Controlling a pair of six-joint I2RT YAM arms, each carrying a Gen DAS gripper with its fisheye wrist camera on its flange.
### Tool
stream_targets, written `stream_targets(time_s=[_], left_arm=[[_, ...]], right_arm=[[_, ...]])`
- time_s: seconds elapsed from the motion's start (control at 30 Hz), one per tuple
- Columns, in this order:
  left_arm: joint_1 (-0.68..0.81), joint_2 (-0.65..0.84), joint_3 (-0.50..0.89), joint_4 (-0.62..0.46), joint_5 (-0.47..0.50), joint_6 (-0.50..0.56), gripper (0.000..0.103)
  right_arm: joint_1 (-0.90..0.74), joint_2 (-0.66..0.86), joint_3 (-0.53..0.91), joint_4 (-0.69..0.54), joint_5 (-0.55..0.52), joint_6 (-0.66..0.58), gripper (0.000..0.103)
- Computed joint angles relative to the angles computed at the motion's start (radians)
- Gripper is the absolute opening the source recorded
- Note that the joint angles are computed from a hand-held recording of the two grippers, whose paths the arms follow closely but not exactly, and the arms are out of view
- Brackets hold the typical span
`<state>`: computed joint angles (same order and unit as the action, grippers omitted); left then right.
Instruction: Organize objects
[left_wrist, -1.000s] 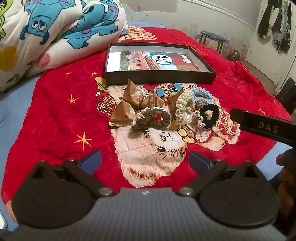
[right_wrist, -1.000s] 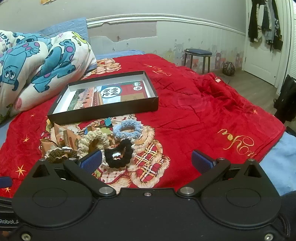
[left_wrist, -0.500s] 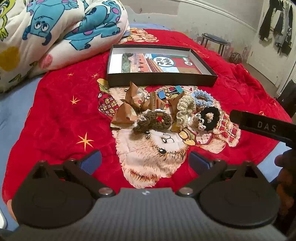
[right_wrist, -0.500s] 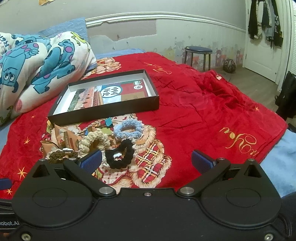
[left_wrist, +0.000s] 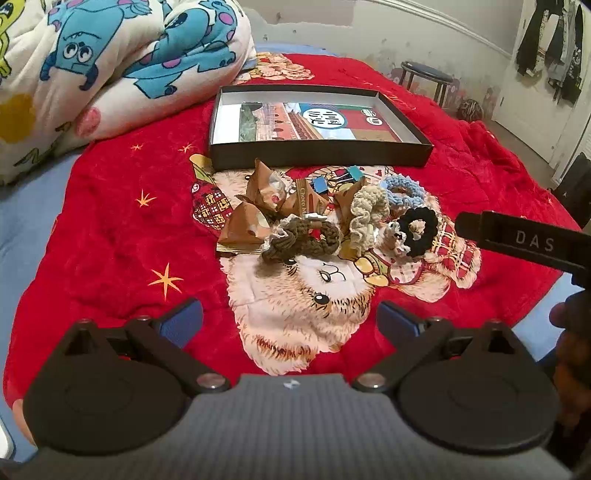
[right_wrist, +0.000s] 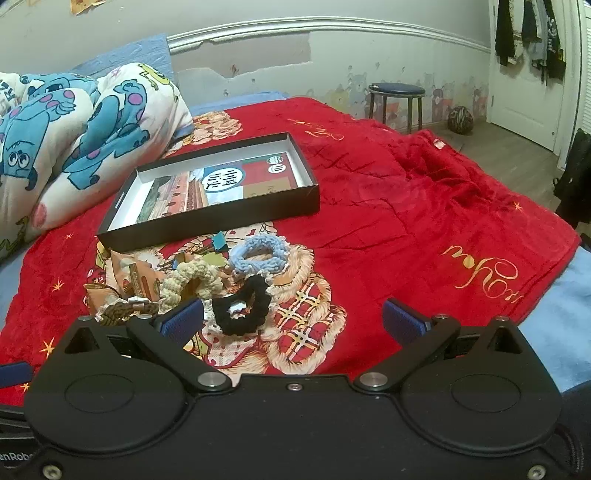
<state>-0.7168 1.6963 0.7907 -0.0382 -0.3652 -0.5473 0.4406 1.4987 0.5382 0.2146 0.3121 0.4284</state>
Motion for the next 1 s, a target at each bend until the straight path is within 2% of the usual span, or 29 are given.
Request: stream_targets(time_s=[0.27,0.77,1.0], left_arm=[[-0.015,0.019,0.025,-0.032,-0.031,0.004,0.103],[-0.046,0.013,0.023,-0.008,-0.085,0.054,0.103],[-0.023,-0.035,-0.011,0.026,-0.113,0.068,0.103]], right_arm=[[-0.004,0.013,0.009,-0.002,-0.010,-0.001,0.103],[-0.015,0.024,0.020,-0.007,-0.050,-0.004,0.103],[-0.130,-0.028,0.011,-0.023,-0.183,0.022,0.103]])
